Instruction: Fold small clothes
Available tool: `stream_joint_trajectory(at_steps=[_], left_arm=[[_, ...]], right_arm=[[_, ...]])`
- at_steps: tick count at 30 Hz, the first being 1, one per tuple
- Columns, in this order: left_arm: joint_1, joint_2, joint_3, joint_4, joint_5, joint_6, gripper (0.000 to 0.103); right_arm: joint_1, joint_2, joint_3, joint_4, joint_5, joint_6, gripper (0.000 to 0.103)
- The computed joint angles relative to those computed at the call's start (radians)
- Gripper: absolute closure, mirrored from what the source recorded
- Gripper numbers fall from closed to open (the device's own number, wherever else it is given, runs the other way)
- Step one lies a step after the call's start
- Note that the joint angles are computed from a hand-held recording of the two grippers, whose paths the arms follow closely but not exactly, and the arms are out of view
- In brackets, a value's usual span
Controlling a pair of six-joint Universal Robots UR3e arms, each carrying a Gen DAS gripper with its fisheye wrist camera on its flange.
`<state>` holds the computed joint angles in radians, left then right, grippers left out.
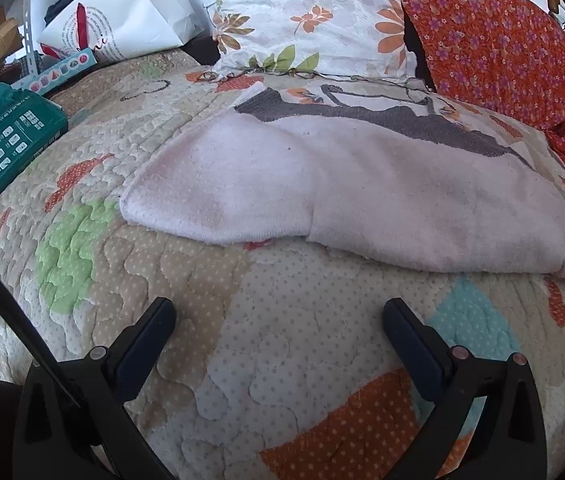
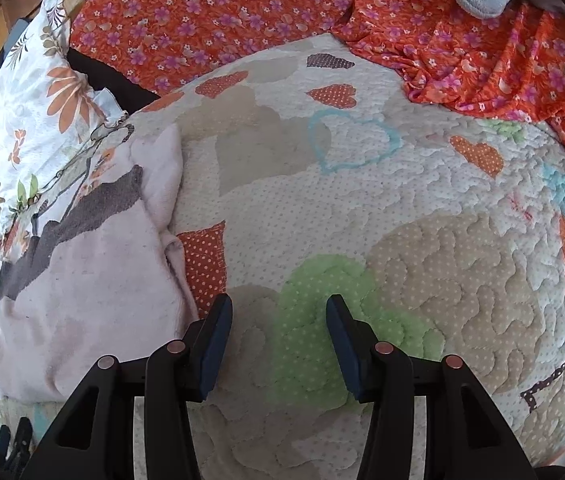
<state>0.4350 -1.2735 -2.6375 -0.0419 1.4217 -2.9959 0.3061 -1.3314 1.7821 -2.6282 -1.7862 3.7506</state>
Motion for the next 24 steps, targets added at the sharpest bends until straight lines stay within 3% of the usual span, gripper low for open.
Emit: stream_joint_trajectory(at_steps=[3,7,12,15,18,24], left_arm=[[0.084,0.146,-0.003,-0.159,-0.100,0.037,0.000],[0.254,0.392,0.042,-0.487,-0.259,0.090,0.000],[0.439,0.563,0.152,-0.819,-0.388,0.205,0.000],[0.562,0.588,0.228,-0.994,-0.448,0.279,0.000],[0.639,0.534,0.287,-1.059,-0.458,0.291,0.000],[0.706,0.435,0.335,-1.035,-0.467,0.240,0.000]], right_arm=[[0.006,0.002,-0.007,-0.003,-0.015,-0.003,0.050],[0.008,-0.006,0.000,-0.009,-0.018,-0.005,0.049],[-0.003,-0.022,0.015,-0.021,0.000,0.005,0.049],[-0.009,-0.045,0.033,-0.033,0.012,0.008,0.049],[-0.011,-0.063,0.044,-0.043,0.017,0.009,0.048],[-0.019,-0.080,0.055,-0.050,0.017,0.012,0.046]])
